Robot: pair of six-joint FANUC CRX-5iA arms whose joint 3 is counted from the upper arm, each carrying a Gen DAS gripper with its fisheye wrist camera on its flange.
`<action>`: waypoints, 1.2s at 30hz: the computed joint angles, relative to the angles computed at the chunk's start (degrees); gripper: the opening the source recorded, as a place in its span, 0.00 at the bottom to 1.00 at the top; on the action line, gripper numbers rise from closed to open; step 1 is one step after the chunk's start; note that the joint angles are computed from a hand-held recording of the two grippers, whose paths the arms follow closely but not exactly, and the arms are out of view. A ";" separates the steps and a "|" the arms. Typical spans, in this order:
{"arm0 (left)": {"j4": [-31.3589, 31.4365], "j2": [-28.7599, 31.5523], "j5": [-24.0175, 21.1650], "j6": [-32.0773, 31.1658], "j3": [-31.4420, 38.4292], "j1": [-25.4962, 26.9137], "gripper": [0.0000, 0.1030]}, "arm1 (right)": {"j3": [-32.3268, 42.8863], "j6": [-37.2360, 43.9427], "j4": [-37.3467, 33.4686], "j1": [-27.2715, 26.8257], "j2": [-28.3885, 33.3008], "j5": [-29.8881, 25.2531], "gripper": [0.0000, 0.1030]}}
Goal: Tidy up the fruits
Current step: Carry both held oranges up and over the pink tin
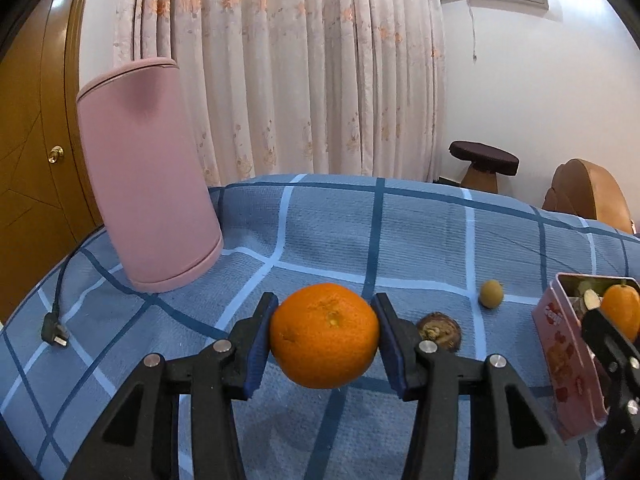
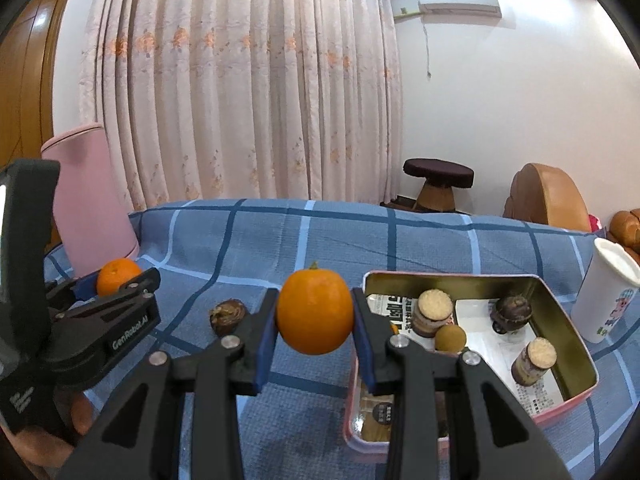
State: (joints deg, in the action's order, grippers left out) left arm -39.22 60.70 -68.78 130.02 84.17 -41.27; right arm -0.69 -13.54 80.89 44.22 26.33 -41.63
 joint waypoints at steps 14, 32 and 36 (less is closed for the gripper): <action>-2.32 -3.95 2.55 3.51 -7.05 -2.10 0.49 | -4.32 -1.42 1.82 0.31 -2.80 -0.53 0.36; -1.08 0.00 1.58 0.01 -0.34 -4.64 0.49 | -12.16 -3.19 4.60 -0.57 -8.48 -2.29 0.36; -0.28 2.49 0.53 -1.77 4.10 -5.06 0.49 | -13.33 -3.31 5.08 -1.02 -9.39 -2.67 0.36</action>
